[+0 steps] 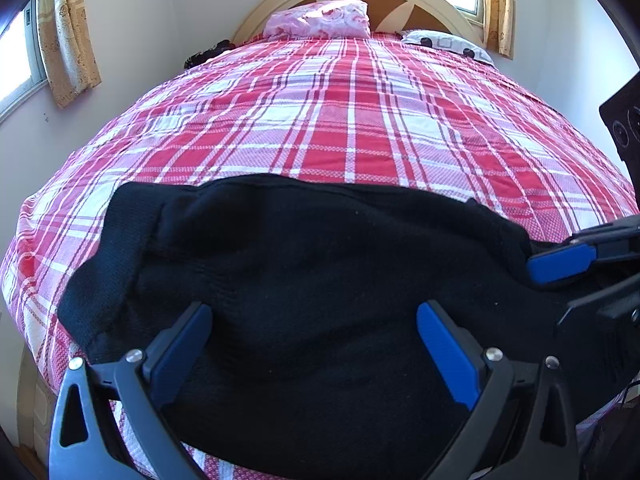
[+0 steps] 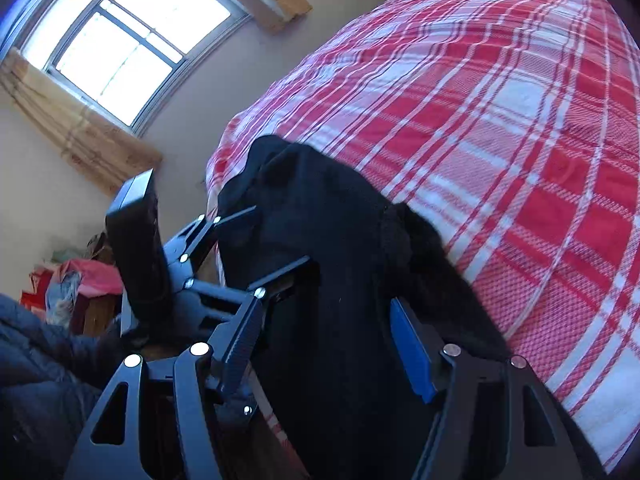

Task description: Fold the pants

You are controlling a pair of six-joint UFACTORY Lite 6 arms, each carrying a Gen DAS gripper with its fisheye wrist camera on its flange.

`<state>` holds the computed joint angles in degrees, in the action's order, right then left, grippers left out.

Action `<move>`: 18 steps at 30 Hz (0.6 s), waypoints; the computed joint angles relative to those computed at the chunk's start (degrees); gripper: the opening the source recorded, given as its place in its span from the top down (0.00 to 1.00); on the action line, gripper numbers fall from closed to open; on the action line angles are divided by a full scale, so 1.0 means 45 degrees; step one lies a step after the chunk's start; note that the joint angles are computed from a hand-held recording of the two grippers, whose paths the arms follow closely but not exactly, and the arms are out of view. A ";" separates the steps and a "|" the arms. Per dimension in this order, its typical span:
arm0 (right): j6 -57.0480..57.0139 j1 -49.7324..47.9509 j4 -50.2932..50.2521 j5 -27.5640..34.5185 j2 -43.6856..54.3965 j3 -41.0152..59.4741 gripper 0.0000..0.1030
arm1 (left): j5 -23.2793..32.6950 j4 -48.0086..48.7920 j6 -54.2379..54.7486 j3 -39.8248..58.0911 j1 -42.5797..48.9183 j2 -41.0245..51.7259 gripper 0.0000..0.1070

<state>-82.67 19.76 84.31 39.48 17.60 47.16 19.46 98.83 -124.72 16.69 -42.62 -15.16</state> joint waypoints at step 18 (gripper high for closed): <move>-0.0126 0.0358 0.1538 -0.2300 0.0577 0.1029 0.31 | 0.0040 0.0442 -0.0459 -0.0101 -0.0042 -0.0031 0.04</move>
